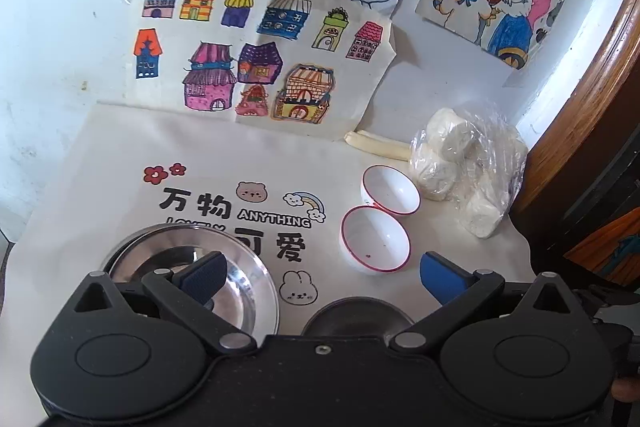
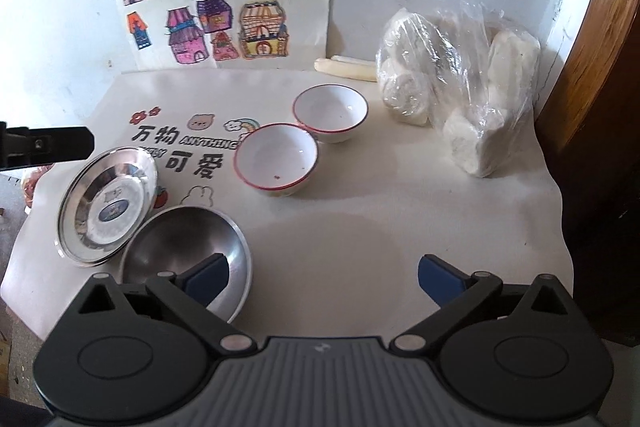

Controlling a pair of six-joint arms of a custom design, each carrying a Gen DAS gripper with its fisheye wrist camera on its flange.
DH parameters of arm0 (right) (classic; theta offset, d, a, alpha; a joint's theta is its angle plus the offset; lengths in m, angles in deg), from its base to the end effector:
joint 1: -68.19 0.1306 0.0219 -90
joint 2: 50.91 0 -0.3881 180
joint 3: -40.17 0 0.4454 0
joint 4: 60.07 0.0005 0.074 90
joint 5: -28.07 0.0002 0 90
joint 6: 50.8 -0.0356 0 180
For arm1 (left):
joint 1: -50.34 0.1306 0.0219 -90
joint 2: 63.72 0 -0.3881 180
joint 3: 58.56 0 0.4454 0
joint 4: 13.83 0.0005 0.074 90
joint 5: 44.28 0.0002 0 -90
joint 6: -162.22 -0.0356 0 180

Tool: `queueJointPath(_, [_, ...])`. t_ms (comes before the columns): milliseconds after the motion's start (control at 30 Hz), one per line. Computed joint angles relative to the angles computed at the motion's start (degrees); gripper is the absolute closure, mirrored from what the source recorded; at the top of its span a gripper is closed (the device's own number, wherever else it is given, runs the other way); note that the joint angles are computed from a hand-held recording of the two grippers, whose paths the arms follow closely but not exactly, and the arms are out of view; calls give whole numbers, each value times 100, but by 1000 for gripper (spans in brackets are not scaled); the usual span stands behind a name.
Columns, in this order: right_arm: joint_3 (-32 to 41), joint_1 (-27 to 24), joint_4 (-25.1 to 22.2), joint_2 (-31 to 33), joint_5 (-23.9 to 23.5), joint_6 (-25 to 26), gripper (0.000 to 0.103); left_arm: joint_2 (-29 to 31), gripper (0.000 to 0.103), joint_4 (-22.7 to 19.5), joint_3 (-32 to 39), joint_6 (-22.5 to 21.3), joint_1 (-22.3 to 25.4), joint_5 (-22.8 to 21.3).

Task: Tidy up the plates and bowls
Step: 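Move both grippers to the rim of a red-rimmed white bowl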

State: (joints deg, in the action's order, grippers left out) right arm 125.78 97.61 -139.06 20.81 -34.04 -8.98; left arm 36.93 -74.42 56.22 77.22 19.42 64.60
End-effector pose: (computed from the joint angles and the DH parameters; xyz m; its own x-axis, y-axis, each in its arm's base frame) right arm 0.3366 0.1701 0.5103 -0.7225 0.3487 -0.5969 0.4137 0.9099 0.0309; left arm 0.5082 -0.3184 0.5425 -0.6786 0.3103 -0.6658 0.6206 0.7270 -0.2937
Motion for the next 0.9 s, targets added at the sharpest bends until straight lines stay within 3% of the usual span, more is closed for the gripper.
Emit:
queueJointPath(133, [-54,-235,151,26,-142,245,0,229,1,-44,202,39,-111,-184])
queueJointPath(567, [-168,-1025,618,221,-736,1258,0,1554,1,-739,1711,-114,-465,-1062])
queueJointPath(900, [-104,-1521,1116,576,-1002,1907,0,2801,1,-2042,3283,-575,-640,-1424])
